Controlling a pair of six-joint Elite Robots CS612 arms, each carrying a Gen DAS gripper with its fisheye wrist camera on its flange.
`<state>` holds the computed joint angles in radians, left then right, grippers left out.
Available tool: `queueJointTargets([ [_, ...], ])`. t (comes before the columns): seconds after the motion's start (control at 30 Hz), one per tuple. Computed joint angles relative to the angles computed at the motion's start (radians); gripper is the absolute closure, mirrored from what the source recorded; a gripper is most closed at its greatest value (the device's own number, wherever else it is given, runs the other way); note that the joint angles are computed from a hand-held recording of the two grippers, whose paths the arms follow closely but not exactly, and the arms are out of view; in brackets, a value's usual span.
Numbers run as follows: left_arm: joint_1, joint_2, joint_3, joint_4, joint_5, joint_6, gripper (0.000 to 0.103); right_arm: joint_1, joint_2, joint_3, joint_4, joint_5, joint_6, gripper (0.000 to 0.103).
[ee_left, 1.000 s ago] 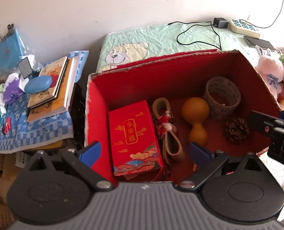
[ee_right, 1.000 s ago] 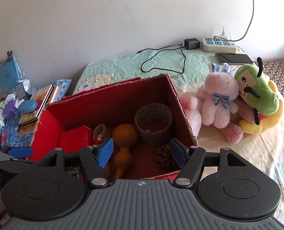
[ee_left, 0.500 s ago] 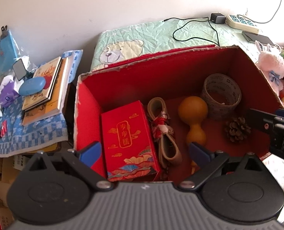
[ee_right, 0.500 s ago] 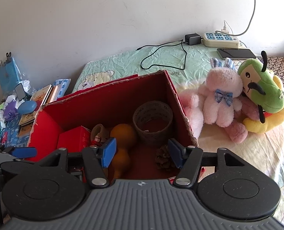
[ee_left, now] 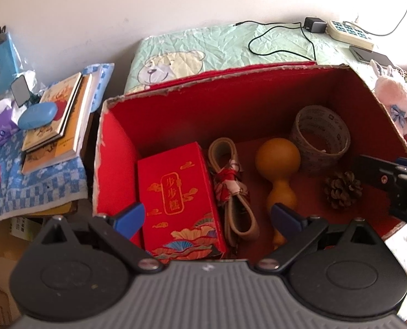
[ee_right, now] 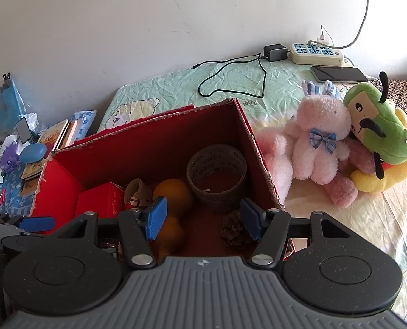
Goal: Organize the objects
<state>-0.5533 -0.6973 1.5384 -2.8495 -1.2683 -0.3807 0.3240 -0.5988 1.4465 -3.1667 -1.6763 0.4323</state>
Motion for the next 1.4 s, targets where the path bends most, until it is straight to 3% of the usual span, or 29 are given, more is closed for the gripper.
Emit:
queueJointTargets([
  [0.67, 0.003, 0.005, -0.011, 0.032, -0.014, -0.005, 0.004, 0.001, 0.000, -0.001, 0.019, 0.015, 0.001, 0.040],
  [1.4, -0.004, 0.009, -0.012, 0.043, 0.025, 0.004, 0.004, 0.001, 0.003, -0.017, 0.075, 0.008, 0.007, 0.040],
])
